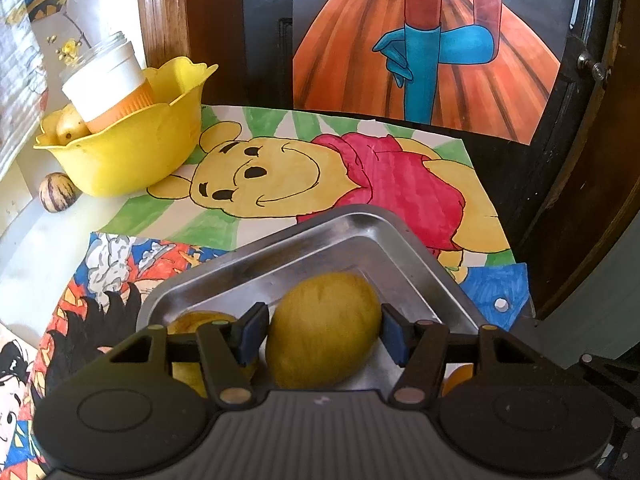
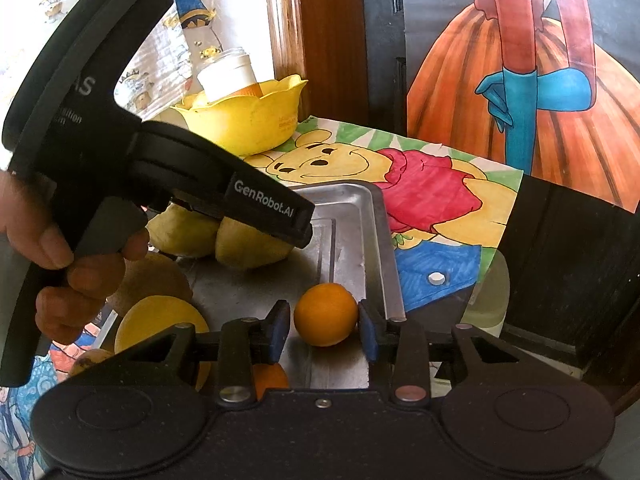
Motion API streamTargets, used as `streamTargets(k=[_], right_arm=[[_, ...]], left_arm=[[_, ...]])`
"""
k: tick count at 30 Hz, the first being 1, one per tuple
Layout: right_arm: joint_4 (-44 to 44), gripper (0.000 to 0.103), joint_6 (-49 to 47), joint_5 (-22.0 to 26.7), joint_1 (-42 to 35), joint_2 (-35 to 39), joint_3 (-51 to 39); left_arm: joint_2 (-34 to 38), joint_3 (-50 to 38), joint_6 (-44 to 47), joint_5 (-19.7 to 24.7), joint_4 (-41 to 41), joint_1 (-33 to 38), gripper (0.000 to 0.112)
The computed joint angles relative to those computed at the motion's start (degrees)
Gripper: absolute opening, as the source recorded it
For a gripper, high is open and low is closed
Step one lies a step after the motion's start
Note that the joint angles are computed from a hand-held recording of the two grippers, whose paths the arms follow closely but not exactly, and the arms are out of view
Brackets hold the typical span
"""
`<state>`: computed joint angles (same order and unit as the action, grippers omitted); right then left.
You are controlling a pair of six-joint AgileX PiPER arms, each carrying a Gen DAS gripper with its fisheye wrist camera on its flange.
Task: Organize fruits
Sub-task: 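Lower the pear onto the tray and open the left tool while the right tool releases the orange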
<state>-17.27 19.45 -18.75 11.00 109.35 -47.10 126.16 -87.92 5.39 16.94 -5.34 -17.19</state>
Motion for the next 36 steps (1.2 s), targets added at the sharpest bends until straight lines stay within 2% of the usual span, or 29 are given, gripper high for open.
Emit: streamTargets(k=[7,18,25,36], right_arm=[[1.37,0.042,-1.26,-0.97,0.19,-0.21,0.96],[1.42,0.050,-0.09,-2.18,0.20,-1.28,2.61],[1.63,0.055,0.62,-3.59,0.20,-2.10,4.03],[9.22,0.073,-5.32,-6.57,1.43,-3.89,6.53]], left_arm=[[-0.70,1.12,0.43,-0.28,-0.90,-0.24,0.068],[-3.29,4.26,7.43,-1.65,-8.36,0.44,0.076],[-5.19,5.50,6.88,-2.33,-7.73,0.68,0.081],[-8.34,8.86,5.75,-5.19,-6.65,1.10,0.097]])
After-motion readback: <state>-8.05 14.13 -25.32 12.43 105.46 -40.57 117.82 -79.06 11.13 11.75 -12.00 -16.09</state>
